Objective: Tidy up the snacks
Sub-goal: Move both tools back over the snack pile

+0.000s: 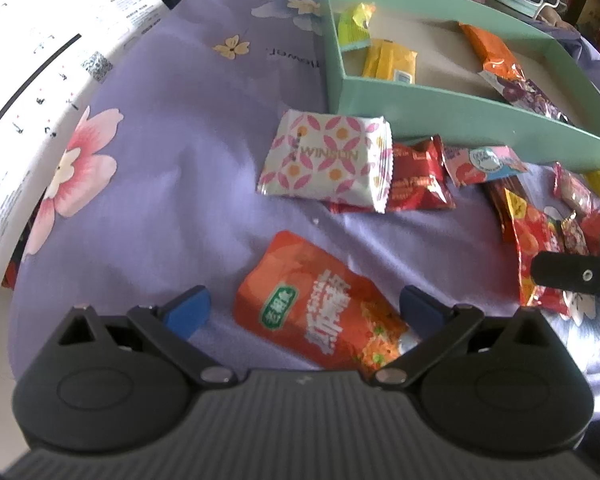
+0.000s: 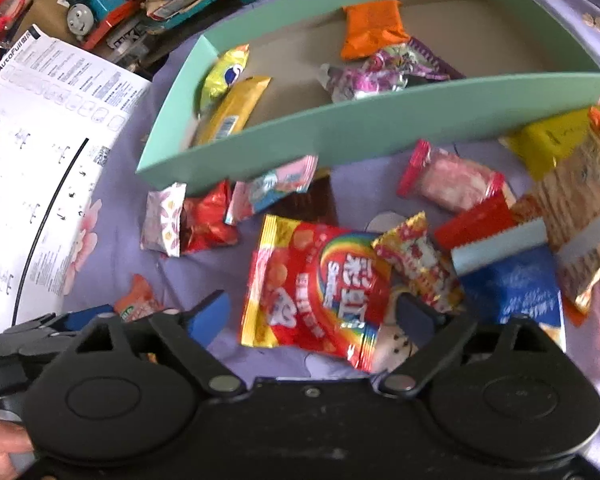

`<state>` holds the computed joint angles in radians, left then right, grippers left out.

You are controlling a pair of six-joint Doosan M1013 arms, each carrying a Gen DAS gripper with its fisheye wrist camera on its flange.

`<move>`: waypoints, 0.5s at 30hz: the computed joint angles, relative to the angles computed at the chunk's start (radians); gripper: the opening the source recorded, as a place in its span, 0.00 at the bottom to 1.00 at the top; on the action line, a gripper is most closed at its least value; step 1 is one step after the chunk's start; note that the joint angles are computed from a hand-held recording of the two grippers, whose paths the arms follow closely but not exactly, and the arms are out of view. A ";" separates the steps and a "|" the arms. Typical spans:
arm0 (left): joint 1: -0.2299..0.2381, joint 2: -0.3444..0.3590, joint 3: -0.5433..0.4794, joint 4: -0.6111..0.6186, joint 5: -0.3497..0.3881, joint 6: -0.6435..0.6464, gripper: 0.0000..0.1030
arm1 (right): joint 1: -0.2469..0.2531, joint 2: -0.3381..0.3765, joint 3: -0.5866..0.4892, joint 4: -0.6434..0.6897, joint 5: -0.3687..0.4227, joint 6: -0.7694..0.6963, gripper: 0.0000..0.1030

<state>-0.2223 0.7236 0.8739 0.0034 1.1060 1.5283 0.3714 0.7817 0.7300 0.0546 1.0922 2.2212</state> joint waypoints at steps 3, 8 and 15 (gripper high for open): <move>-0.001 -0.005 0.005 -0.006 0.015 -0.001 1.00 | 0.015 0.026 -0.040 -0.059 0.026 -0.016 0.95; 0.001 -0.018 0.029 -0.051 -0.015 0.039 0.86 | 0.040 0.055 -0.086 -0.152 0.029 -0.083 0.69; 0.003 -0.043 0.078 -0.159 -0.105 0.199 0.52 | 0.024 0.013 -0.015 -0.103 -0.016 -0.059 0.56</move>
